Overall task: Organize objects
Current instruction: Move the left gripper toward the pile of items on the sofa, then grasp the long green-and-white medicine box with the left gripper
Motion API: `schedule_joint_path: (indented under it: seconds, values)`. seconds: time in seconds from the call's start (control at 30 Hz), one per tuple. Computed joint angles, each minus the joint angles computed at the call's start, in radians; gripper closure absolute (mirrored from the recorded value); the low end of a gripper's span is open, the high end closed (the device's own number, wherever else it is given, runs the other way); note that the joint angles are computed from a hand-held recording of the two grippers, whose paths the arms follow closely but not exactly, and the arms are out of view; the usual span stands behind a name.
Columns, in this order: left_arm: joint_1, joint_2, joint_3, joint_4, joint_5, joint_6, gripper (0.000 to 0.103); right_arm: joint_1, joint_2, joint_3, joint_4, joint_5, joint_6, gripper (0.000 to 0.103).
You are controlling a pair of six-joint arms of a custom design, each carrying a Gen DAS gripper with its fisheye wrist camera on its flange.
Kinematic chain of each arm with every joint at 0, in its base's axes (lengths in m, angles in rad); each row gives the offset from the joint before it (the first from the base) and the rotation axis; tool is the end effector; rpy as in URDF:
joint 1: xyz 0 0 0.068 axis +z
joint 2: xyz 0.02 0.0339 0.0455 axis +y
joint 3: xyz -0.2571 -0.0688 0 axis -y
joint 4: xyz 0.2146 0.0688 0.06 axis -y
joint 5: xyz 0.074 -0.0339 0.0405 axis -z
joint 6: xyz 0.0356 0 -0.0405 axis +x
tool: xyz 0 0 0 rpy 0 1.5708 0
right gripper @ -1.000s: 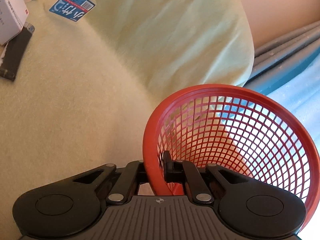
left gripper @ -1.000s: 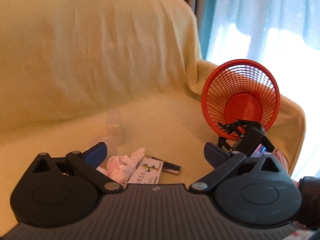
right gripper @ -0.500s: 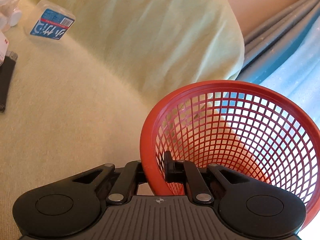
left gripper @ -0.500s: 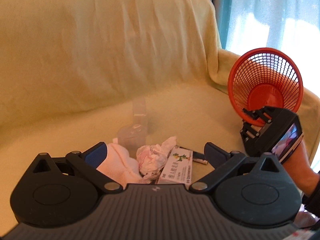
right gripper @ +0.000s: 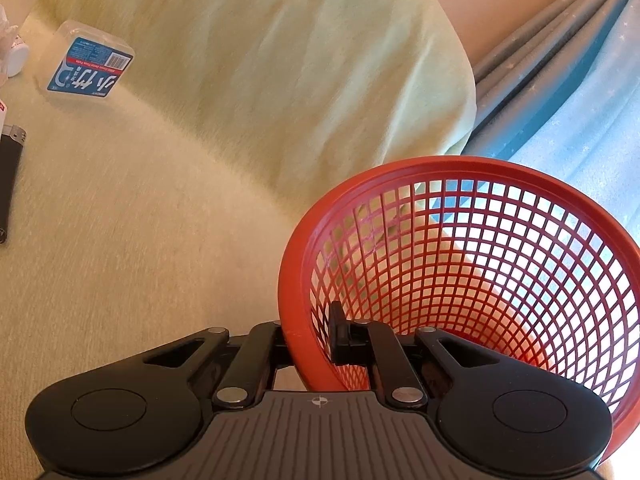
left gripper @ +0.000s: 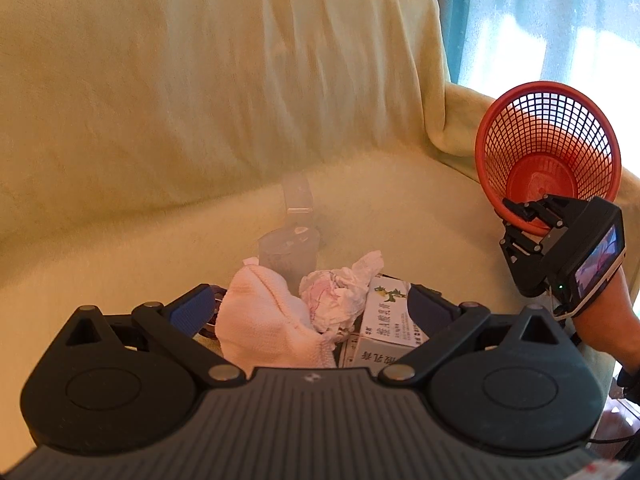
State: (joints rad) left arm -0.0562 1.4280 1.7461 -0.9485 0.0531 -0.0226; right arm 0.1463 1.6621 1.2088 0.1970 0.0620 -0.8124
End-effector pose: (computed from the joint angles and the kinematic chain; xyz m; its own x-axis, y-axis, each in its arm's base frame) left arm 0.2565 -0.0163 0.4275 -0.5906 0.0106 -0.8069 0.0856 0.9951 -0.0495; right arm 0.3650 0.0516 0.3017 -0.1099 -0.7486 -0.6539 -0.2413 0.6583 -0.7130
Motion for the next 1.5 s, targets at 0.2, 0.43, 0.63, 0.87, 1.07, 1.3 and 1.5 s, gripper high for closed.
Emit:
schedule_joint_path:
  seconds: [0.2,0.43,0.63,0.87,1.07,1.3,1.5]
  values:
    - [0.028,0.009,0.014,-0.013,-0.010,0.001,0.006,0.002,0.000,-0.008,0.008,0.003,0.007,0.098]
    - [-0.026,-0.072,-0.014,-0.085,-0.036,-0.005,0.007,-0.008,-0.006,-0.009,0.000,-0.020,0.013,0.098]
    - [-0.158,-0.133,-0.116,-0.122,-0.097,-0.036,0.011,-0.027,-0.020,-0.021,-0.005,-0.051,0.005,0.098]
    - [-0.208,-0.134,-0.174,-0.117,-0.124,-0.040,0.022,-0.045,-0.034,-0.032,-0.009,-0.080,0.008,0.098]
    - [-0.206,-0.099,-0.208,-0.085,-0.133,0.003,0.037,-0.051,-0.041,-0.037,-0.011,-0.090,0.006,0.098]
    - [-0.182,-0.079,-0.197,-0.101,-0.124,0.045,0.048,-0.049,-0.041,-0.037,-0.012,-0.085,0.005,0.098]
    - [-0.167,-0.080,-0.175,-0.122,-0.094,0.113,0.051,-0.050,-0.042,-0.039,-0.012,-0.086,0.005,0.098]
